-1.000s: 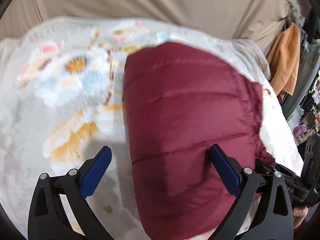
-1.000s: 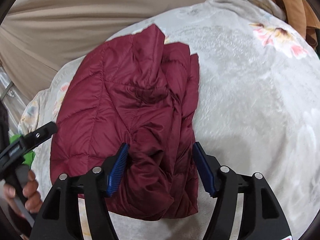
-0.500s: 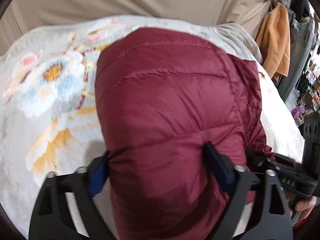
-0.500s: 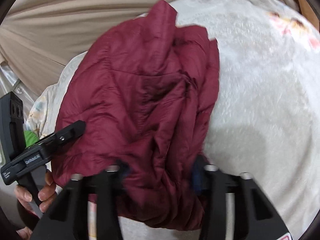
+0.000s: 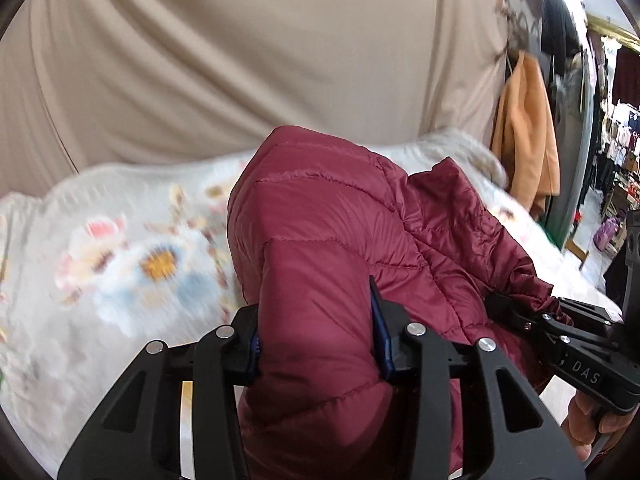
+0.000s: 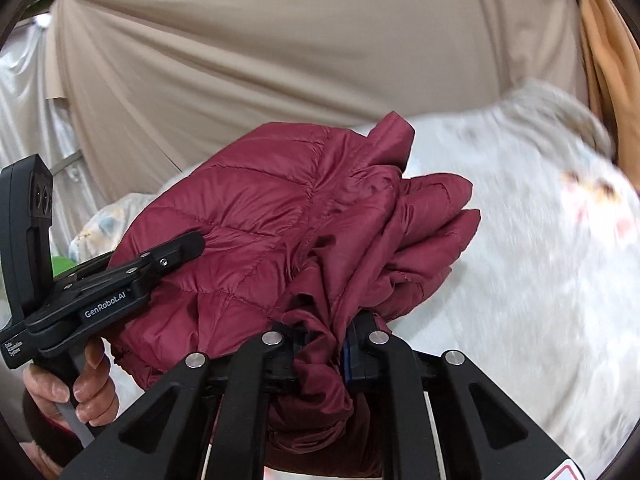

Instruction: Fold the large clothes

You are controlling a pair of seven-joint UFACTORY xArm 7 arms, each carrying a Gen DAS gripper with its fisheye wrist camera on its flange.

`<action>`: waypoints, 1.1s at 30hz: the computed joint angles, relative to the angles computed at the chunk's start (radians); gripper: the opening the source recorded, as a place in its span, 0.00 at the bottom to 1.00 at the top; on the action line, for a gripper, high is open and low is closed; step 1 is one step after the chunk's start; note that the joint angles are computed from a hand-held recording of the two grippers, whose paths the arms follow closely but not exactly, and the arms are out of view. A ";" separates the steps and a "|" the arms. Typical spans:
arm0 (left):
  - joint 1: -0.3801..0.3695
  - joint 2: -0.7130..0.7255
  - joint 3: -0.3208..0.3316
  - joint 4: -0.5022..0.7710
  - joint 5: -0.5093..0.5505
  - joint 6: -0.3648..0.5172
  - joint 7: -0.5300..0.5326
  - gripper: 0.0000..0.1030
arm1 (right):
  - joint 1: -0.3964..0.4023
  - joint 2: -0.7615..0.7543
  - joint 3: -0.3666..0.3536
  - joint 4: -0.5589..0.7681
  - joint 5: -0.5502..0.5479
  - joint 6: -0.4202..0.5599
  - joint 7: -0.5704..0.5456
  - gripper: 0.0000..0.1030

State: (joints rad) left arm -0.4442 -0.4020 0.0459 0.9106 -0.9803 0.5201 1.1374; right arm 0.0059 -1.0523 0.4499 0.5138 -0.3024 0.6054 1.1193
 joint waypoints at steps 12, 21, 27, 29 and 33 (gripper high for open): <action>0.056 0.234 0.084 0.278 -0.291 -0.052 0.319 0.51 | -0.325 0.394 0.124 0.256 -0.184 -0.373 -0.009 0.17; 0.260 0.527 0.009 0.358 -0.141 0.069 0.093 0.59 | -0.312 0.579 0.083 0.055 -0.163 -0.502 0.177 0.30; 0.326 0.395 -0.059 0.274 -0.102 -0.007 0.043 0.59 | -0.323 0.458 0.171 0.169 -0.261 -0.272 0.208 0.13; 0.323 0.365 -0.084 0.249 -0.029 -0.030 -0.027 0.62 | -0.321 0.516 0.184 0.245 -0.306 -0.228 0.198 0.09; 0.303 0.360 -0.105 0.220 0.057 -0.082 -0.095 0.63 | -0.355 0.638 0.250 0.360 -0.426 -0.099 0.201 0.06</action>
